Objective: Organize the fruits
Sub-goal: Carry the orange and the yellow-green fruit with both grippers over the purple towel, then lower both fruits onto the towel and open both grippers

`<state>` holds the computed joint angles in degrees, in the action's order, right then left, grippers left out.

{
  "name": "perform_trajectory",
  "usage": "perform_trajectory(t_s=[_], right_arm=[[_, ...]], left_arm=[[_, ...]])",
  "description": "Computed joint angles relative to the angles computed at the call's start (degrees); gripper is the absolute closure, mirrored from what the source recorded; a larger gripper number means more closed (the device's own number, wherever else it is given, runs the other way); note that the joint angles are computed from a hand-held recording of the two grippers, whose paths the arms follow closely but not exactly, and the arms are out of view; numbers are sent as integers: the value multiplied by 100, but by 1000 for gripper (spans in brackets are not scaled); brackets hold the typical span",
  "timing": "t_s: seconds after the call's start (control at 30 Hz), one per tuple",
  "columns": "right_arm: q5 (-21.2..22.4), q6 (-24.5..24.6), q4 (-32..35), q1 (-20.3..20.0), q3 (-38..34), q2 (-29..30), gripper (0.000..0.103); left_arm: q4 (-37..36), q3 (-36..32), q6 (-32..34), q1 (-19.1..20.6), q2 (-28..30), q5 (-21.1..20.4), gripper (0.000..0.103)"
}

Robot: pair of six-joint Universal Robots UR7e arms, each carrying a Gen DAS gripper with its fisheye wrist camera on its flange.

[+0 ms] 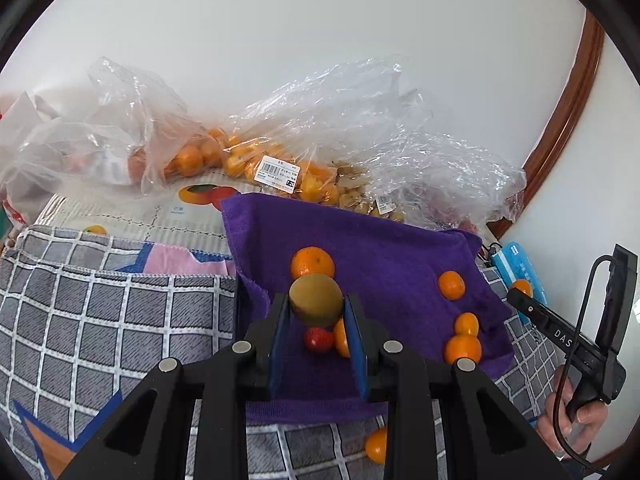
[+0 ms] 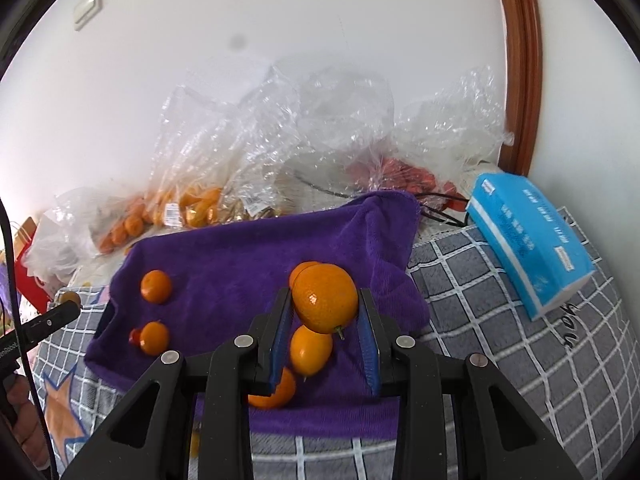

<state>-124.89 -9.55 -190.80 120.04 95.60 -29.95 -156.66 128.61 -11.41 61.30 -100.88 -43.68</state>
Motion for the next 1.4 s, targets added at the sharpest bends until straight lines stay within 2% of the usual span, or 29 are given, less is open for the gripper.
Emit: perform_trajectory(t_s=[0.23, 0.47, 0.8, 0.93, 1.07, 1.27, 1.4], right_arm=[[140, 99, 260, -214, -288, 210, 71], [198, 56, 226, -349, -397, 415, 71], [175, -42, 180, -375, -442, 541, 71], [263, -38, 82, -384, -380, 516, 61], [270, -7, -38, -367, -318, 482, 57], [265, 174, -69, -233, -139, 311, 55], [249, 254, -275, -59, 70, 195, 55]], left_arm=[[-212, -294, 222, 358, 528, -228, 77], [-219, -464, 108, 699, 828, -506, 77], [-49, -589, 13, 823, 981, -582, 77], [79, -625, -55, 848, 1004, -571, 77], [148, -667, -112, 865, 1006, -618, 77], [300, -648, -206, 731, 775, -629, 74], [398, -515, -283, 554, 478, -481, 73]])
